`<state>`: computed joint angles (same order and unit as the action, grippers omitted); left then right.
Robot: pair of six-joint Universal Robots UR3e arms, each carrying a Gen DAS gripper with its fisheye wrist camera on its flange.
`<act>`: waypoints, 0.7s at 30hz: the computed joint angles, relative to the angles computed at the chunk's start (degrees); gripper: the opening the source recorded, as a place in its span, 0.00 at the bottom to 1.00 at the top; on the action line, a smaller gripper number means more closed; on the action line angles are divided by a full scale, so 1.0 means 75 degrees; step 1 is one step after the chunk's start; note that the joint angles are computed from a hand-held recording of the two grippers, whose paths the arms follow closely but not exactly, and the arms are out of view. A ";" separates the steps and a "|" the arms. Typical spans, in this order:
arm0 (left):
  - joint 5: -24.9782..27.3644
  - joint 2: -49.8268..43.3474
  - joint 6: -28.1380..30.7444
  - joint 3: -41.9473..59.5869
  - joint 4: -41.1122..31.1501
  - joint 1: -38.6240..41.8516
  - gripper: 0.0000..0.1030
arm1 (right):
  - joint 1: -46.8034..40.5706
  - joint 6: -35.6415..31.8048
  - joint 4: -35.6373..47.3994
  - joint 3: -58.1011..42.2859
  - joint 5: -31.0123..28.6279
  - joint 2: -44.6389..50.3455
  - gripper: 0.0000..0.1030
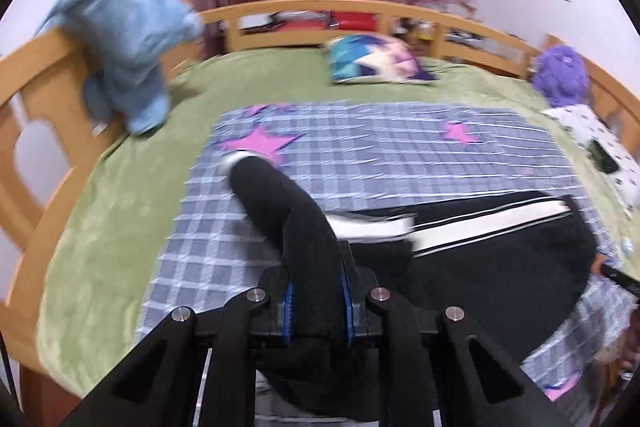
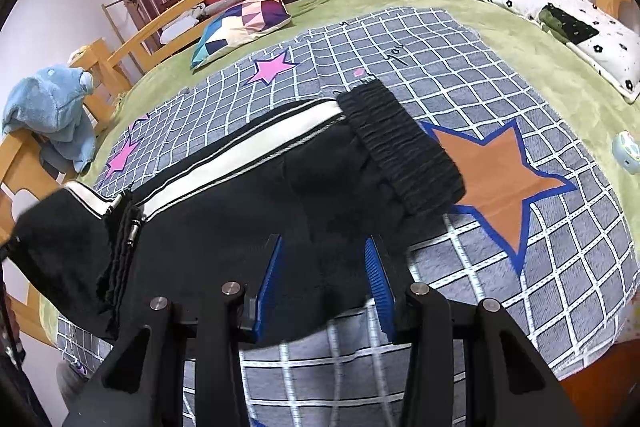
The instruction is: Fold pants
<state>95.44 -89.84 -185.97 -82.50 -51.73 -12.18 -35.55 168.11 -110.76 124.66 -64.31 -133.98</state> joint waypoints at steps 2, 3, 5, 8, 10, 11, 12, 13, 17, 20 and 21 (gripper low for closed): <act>-0.0040 -0.0514 -0.0233 0.0744 -0.0224 -0.0554 0.16 | -0.0604 -0.0582 0.0501 0.0036 0.0367 -0.0191 0.40; -0.0091 -0.0923 -0.0334 0.1265 -0.0362 -0.0857 0.16 | -0.0816 -0.0799 0.0684 0.0052 0.0474 -0.0272 0.40; -0.0063 -0.1617 -0.0439 0.2063 -0.0509 -0.1413 0.16 | -0.1406 -0.1414 0.1315 0.0053 0.0768 -0.0508 0.40; -0.0212 -0.2751 -0.0544 0.3269 -0.0699 -0.2137 0.16 | -0.2207 -0.2259 0.2283 0.0011 0.1022 -0.0840 0.40; -0.0581 -0.3472 -0.0632 0.3951 -0.0826 -0.2475 0.16 | -0.2663 -0.2793 0.2889 -0.0028 0.1107 -0.1055 0.40; -0.0718 -0.3785 -0.0685 0.4227 -0.0891 -0.2606 0.16 | -0.2790 -0.2937 0.3010 -0.0001 0.1098 -0.1099 0.40; -0.0805 -0.3977 -0.0739 0.4381 -0.0950 -0.2690 0.16 | -0.2907 -0.3094 0.3176 0.0001 0.1091 -0.1141 0.40; -0.0899 -0.4221 -0.0823 0.4557 -0.1055 -0.2772 0.16 | -0.2977 -0.3212 0.3300 0.0007 0.1087 -0.1161 0.40; -0.1277 -0.4507 -0.1003 0.4738 -0.1718 -0.2841 0.21 | -0.2771 -0.3161 0.3222 0.0126 0.1036 -0.1081 0.40; -0.1710 -0.3813 -0.0933 0.3722 -0.1178 -0.2623 0.26 | -0.2011 -0.2557 0.2513 0.0228 0.1005 -0.0751 0.40; -0.1865 -0.3462 -0.0821 0.3279 -0.0896 -0.2501 0.37 | -0.1590 -0.2197 0.2056 0.0252 0.0974 -0.0516 0.40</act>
<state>81.45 -115.80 -192.13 -57.91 -58.44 -30.94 -47.48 151.63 -95.33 126.55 -57.01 -137.86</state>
